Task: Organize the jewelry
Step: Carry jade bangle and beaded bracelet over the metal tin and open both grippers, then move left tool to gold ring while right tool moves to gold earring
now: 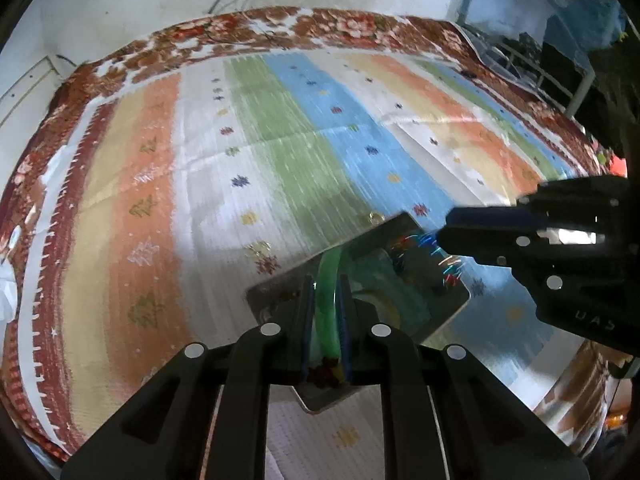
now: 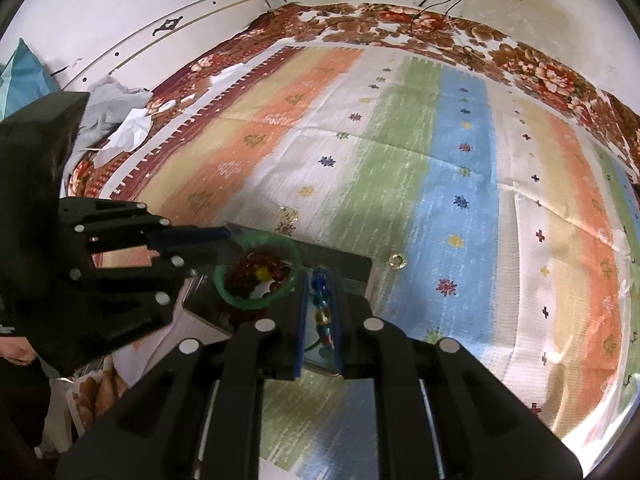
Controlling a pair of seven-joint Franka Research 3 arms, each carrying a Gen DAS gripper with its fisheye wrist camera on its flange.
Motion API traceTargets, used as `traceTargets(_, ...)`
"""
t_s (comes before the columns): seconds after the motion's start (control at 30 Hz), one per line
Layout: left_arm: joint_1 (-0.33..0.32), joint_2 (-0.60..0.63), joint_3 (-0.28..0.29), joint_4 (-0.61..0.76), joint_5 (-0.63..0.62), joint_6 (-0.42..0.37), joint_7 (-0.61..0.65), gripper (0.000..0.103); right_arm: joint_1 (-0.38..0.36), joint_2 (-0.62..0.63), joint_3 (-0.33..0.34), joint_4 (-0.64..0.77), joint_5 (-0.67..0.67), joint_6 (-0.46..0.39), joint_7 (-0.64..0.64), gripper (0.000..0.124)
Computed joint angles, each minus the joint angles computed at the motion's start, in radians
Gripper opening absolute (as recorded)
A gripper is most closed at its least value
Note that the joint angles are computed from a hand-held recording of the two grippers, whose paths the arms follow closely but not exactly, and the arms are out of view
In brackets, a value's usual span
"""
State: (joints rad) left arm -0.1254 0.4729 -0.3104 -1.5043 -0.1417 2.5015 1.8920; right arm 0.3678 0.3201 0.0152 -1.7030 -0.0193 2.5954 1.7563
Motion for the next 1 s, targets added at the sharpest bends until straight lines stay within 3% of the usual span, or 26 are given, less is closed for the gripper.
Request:
traceTargets(0.03,-0.007,-0.003,0.008,-0.007,0.012,0.011,-0.012,0.047,-0.001,-0.001,0.0,-0.002,0.003,0.005,0.002,0.046)
traceTargets(0.07,-0.003,-0.006,0.005,-0.013,0.009,0.021,-0.011,0.052,-0.007,-0.004,0.005,-0.01,0.019,0.017,-0.004,0.049)
traceTargets(0.67,0.014,0.052,0.032,0.101,0.052,-0.033,-0.054,0.051,-0.037,-0.015,-0.024,-0.024,-0.016,0.024,0.05,0.049)
traceTargets(1.0,-0.011,0.171,0.041,0.297,0.081,-0.165,-0.065,0.051,-0.069,0.023,-0.027,0.017,0.018,-0.009,0.026,0.049)
